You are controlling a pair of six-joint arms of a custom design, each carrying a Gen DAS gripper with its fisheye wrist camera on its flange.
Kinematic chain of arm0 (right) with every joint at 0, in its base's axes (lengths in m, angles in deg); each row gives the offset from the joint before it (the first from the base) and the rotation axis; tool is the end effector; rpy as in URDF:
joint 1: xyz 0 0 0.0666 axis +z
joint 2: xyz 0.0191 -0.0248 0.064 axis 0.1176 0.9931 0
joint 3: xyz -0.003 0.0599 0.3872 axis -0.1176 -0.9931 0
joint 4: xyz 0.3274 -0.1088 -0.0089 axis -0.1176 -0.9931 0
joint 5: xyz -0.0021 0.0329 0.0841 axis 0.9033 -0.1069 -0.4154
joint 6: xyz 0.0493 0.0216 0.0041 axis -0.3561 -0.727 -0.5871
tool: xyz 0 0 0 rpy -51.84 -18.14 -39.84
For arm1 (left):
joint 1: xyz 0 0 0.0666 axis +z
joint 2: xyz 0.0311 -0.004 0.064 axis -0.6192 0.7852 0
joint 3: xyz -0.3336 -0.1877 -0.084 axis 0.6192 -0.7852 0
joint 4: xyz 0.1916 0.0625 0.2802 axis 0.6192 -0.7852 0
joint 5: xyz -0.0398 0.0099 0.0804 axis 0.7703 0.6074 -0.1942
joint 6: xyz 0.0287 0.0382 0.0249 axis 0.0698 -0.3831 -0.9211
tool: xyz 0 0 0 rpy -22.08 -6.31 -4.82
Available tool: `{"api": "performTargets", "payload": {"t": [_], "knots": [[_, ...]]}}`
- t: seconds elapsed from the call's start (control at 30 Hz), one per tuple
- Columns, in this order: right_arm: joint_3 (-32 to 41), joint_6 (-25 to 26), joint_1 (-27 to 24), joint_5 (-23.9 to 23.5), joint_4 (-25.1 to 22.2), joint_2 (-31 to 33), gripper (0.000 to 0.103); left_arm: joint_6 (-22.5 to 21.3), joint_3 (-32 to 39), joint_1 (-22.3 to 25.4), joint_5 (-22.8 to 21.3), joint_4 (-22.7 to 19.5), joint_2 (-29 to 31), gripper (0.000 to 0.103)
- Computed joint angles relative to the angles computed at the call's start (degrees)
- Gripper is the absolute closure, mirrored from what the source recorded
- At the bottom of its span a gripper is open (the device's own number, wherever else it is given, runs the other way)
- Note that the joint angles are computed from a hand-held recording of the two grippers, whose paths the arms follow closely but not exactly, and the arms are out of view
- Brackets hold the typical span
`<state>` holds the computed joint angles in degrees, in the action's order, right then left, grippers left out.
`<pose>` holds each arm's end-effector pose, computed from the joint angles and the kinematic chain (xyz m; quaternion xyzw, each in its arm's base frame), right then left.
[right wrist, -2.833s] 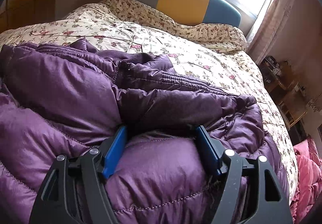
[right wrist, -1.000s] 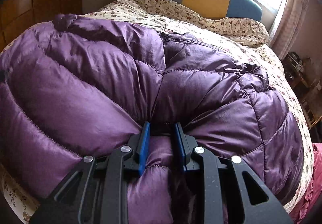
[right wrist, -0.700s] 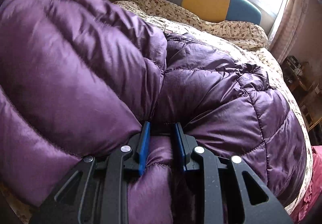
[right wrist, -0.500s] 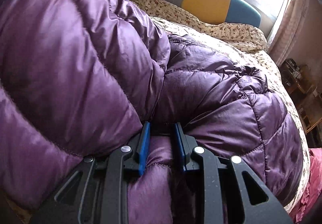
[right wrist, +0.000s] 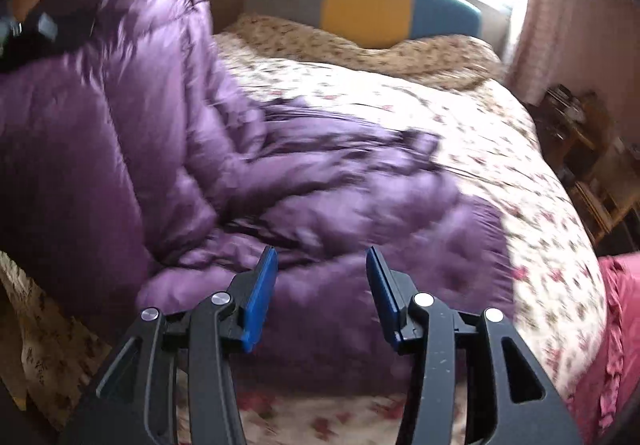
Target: Fold large clothes
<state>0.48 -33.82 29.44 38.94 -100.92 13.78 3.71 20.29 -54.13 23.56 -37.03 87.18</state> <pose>0.4616 0.1998 0.3405 -0.3677 0.8568 0.0977 0.3481 0.3364 -0.0982 0.3935 -0.2323 0.8111 -0.3128 0.4362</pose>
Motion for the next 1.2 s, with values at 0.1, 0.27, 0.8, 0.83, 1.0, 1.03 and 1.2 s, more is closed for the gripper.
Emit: {"api": "performTargets", "payload": {"t": [0.1,0.27,0.8,0.83,1.0,1.03,1.2], "knots": [[1.44,-0.58,-2.15,2.65,-0.8,0.34,0.057,-0.59,2.56,-0.61,0.29,-0.53,3.49,0.08],[3.84,-2.73,-5.17,7.58,-2.71,1.47,0.057,-1.8,8.64,-0.77,1.35,-3.41,10.35,0.08],[8.3,-4.54,-10.34,12.93,-6.0,5.85,0.051,-6.94,24.44,-1.5,5.89,-12.76,28.65,0.08],[8.64,-4.87,-10.63,12.95,-6.52,6.24,0.051,-7.1,25.17,-1.5,6.34,-12.97,29.69,0.08],[8.87,-5.59,-10.72,13.0,-7.12,6.66,0.051,-8.29,28.18,-2.87,5.17,-15.36,31.25,0.08],[8.69,-5.57,-10.69,13.07,-6.96,6.47,0.051,-8.37,28.03,-2.83,5.03,-15.27,30.81,0.08],[8.42,-5.7,-10.33,13.1,-6.75,5.98,0.051,-7.87,25.77,-2.99,5.04,-12.3,28.4,0.063]]}}
